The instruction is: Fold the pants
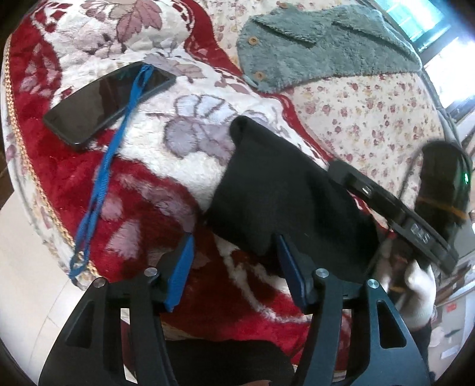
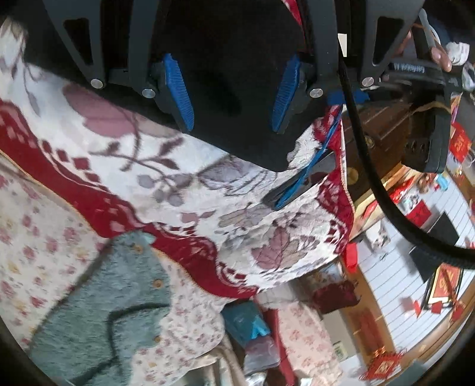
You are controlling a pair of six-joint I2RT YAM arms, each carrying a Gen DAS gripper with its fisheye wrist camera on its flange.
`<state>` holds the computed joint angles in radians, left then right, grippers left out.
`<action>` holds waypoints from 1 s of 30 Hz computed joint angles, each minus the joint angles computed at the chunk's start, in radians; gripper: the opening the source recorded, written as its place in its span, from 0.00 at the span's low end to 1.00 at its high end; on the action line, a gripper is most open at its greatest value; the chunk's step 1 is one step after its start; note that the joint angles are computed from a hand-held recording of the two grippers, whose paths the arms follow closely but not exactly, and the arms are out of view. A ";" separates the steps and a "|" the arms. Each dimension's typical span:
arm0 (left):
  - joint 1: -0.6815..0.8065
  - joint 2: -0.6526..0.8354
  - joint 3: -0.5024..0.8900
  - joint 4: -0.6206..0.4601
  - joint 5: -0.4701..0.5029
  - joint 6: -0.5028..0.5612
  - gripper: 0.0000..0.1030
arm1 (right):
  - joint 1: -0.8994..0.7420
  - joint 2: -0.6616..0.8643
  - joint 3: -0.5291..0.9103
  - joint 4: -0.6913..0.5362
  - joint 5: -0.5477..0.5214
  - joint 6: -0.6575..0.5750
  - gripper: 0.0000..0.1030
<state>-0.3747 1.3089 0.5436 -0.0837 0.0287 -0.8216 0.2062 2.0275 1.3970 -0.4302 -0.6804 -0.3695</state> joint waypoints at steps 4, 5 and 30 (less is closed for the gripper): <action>-0.010 0.056 0.011 0.047 0.024 -0.016 0.56 | 0.059 0.068 0.135 -0.107 0.048 -0.117 0.52; -0.014 0.065 0.011 0.056 0.019 -0.021 0.56 | 0.072 0.081 0.160 -0.127 0.066 -0.143 0.52; -0.042 0.165 0.056 0.152 -0.022 0.014 0.24 | 0.133 0.312 0.434 -0.295 -0.005 -0.277 0.16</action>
